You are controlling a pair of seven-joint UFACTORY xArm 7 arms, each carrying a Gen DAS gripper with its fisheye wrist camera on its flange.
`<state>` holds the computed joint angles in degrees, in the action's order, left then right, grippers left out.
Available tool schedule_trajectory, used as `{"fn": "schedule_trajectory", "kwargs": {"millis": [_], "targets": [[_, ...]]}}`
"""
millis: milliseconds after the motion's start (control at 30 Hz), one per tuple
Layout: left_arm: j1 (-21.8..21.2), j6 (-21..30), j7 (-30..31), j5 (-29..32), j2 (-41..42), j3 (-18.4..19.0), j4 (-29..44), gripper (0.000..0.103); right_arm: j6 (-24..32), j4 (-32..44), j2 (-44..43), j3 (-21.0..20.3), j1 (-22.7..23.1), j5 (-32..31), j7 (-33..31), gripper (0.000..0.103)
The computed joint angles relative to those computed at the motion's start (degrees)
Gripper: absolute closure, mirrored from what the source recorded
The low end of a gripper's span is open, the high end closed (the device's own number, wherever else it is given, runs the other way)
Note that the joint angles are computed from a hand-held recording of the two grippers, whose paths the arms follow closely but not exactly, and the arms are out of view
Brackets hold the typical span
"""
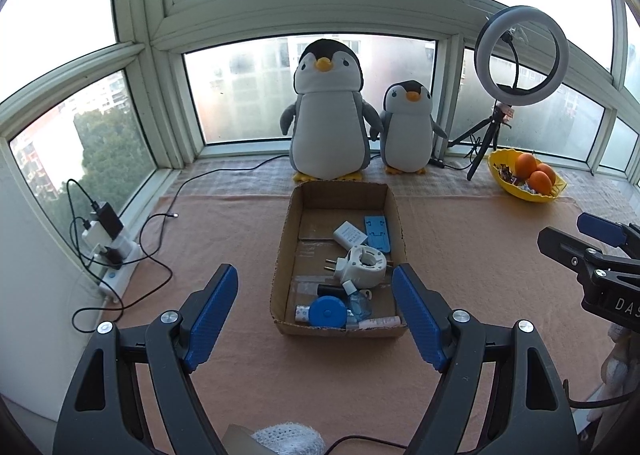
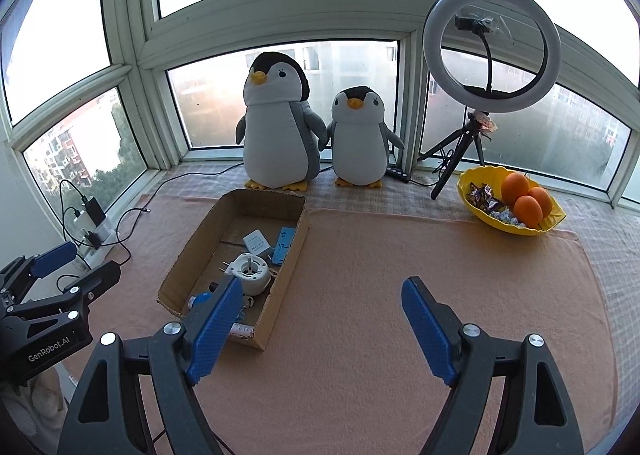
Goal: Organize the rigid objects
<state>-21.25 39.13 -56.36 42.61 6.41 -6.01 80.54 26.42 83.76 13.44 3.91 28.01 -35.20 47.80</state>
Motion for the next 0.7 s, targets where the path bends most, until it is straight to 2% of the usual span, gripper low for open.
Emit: {"fn": "schedule_trajectory", "kwargs": {"millis": [700], "targets": [[0.37, -0.76, 1.05, -1.63, 0.05, 0.15, -0.34, 0.023, 0.6, 0.43, 0.52, -0.05, 0.2, 0.31, -0.67, 0.024]]}}
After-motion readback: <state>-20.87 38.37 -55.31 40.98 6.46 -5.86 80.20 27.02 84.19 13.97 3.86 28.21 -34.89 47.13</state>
